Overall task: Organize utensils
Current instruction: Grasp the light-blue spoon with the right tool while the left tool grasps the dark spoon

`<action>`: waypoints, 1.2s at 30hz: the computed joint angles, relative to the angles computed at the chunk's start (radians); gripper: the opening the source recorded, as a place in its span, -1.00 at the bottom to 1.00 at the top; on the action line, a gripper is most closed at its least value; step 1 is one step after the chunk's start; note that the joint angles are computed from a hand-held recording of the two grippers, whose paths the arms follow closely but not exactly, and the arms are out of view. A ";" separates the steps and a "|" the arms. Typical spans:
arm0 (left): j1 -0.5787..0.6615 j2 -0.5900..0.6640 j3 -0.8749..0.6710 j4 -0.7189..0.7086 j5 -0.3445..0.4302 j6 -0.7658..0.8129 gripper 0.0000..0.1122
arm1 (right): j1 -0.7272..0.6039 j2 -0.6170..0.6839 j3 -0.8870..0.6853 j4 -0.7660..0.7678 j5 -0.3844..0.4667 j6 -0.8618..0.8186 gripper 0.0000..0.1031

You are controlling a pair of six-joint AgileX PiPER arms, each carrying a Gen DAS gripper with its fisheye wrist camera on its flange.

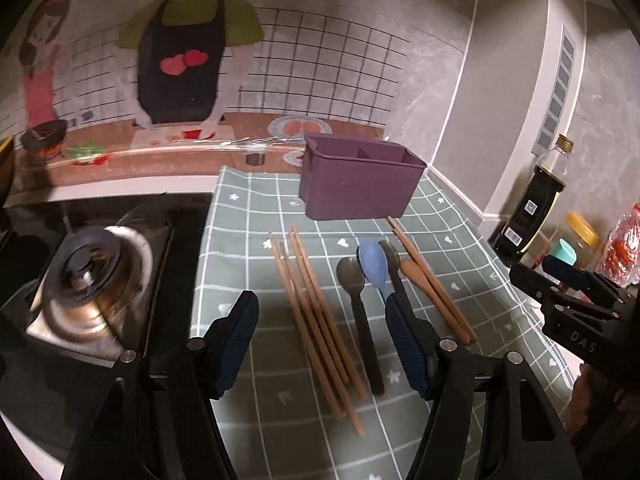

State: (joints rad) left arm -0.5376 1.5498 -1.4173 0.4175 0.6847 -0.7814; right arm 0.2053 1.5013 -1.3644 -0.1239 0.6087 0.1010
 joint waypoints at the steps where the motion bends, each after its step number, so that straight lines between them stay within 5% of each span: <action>1: 0.013 0.015 -0.015 -0.028 -0.010 0.040 0.14 | -0.008 0.011 -0.013 0.026 0.004 -0.025 0.19; 7: 0.063 0.110 -0.125 -0.113 -0.007 0.095 0.11 | -0.049 0.122 -0.141 0.188 0.080 -0.207 0.07; 14: 0.042 0.223 -0.262 -0.015 0.062 -0.036 0.09 | -0.054 0.294 -0.294 0.307 0.151 -0.377 -0.20; 23: -0.002 0.242 -0.251 0.053 0.126 -0.151 0.08 | -0.072 0.485 -0.490 0.471 0.243 -0.605 -0.26; 36: 0.008 0.196 -0.146 0.053 0.142 -0.201 0.06 | -0.037 0.687 -0.729 0.485 0.336 -0.491 -0.37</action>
